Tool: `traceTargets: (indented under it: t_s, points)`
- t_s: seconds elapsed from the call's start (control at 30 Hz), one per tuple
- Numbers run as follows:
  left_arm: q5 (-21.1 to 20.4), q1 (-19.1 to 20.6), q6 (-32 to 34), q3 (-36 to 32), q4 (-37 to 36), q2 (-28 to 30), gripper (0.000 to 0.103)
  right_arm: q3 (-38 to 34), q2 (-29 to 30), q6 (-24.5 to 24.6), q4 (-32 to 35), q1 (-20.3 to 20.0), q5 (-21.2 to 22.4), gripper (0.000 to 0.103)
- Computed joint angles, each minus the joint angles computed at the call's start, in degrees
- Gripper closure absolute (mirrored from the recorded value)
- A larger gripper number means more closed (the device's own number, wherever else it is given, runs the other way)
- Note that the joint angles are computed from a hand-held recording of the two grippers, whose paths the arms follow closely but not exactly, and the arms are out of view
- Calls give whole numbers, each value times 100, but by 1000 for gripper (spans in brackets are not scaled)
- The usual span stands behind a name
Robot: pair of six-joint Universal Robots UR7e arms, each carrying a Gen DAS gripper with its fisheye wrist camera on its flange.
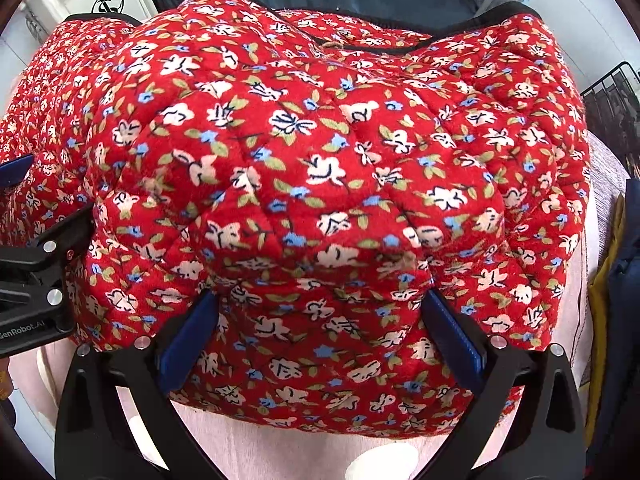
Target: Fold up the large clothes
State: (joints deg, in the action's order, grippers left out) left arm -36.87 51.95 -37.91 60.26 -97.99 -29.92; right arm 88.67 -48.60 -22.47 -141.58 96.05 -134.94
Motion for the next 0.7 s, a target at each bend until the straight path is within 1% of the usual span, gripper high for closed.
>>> traceTargets:
  t_s: [0.07,0.13,0.17,0.2,0.23,0.3,0.37,0.43,0.5,0.53,0.6,0.63,0.7]
  points:
    - [29,-116,-215,151,149,-85,4,177,-180,-9,-29,2,34,4]
    - [0,-157,-234,202,124,-144,4,537,-556,-20,-60,22,129,4]
    - [-36,-193,-273,306,45,-220,5,705,-744,-68,-127,9,241,4]
    - [-81,-217,-273,485,-211,-345,5,842,-899,-113,-210,-3,386,4]
    - [-129,-312,-414,807,-454,-505,5,944,-1030,-149,-255,-16,493,4]
    - [-220,-415,-549,1293,-969,-852,6,1298,-1347,-358,-658,-78,731,4]
    - [-274,-464,-674,1595,-1205,-1076,6,1649,-1629,-603,-1116,-169,878,5]
    - [-257,-509,-926,1873,-1157,-1286,6,1964,-1966,-779,-1562,-339,1146,5]
    - [-298,-545,-1307,2128,-1045,-1497,6,2038,-2208,-756,-1630,-551,1353,5]
    - [-361,-559,-1435,2328,-1119,-1632,6,1998,-2324,-621,-1490,-709,1507,5]
    - [-516,-539,-1654,2562,-1237,-1837,6,1806,-2476,-279,-949,-1024,1951,5]
    - [-599,-545,-1778,2703,-1330,-1938,6,1619,-2528,-36,-518,-1257,2384,5]
    - [-728,-584,-1973,2914,-1416,-2077,6,1359,-2535,286,-53,-1582,3035,5]
